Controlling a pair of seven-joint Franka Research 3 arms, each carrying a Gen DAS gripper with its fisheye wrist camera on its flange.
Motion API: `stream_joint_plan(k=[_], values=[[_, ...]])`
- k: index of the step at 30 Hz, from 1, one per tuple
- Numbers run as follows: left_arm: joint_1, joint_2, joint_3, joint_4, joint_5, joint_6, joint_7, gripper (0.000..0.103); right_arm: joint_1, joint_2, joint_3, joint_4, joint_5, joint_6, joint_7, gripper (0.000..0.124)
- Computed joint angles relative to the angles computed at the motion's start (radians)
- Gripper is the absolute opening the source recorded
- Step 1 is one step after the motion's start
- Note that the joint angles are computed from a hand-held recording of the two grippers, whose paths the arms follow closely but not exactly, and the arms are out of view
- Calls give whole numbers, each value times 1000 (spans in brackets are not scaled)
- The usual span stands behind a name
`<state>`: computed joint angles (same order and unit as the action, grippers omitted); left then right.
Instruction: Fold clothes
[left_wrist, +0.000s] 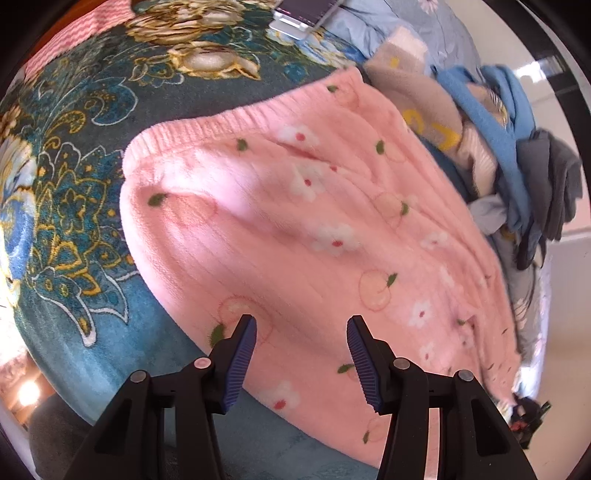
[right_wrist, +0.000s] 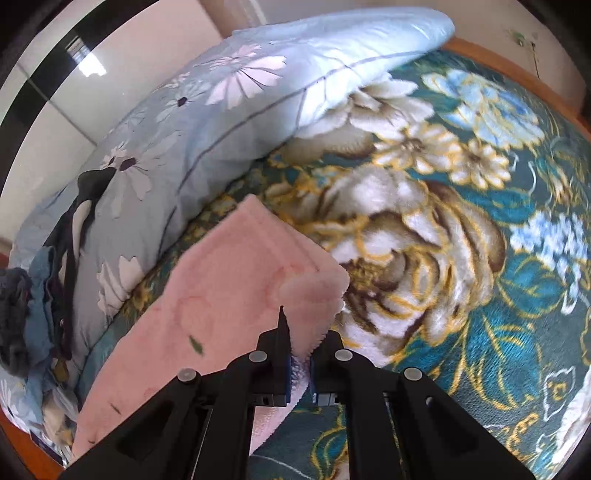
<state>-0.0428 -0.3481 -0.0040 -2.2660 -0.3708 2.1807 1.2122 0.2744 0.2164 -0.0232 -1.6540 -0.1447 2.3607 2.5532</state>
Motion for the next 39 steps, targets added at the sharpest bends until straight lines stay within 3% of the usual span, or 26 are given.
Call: stream_joint_plan(k=[4,6,13,22,29,33,39], values=[[35,-13,26,-6,-4,27,-29,55,-7,-68,3,-48,1,47,-11,40],[57,-15,40,-5,10,21,-38,55,-16,-125,14,-107,15,87,-33,44],[118,14,83,-8,28,-20,-10,55,-56,-386,67,-387,84,123,-72,46],[138,103,74,22,-78,-34,99,55,-94,-774,142,-792,278,51,4,53],[162,118,72,5,-175,-34,120,55,-48,-892,186,-966,426,65,74,53],[170,112,80,-15,-235,-28,136,55,-4,-903,196,-1030,505,161,98,53],[177,112,82,-26,-291,-18,152,55,37,-867,231,-1093,587,420,180,56]])
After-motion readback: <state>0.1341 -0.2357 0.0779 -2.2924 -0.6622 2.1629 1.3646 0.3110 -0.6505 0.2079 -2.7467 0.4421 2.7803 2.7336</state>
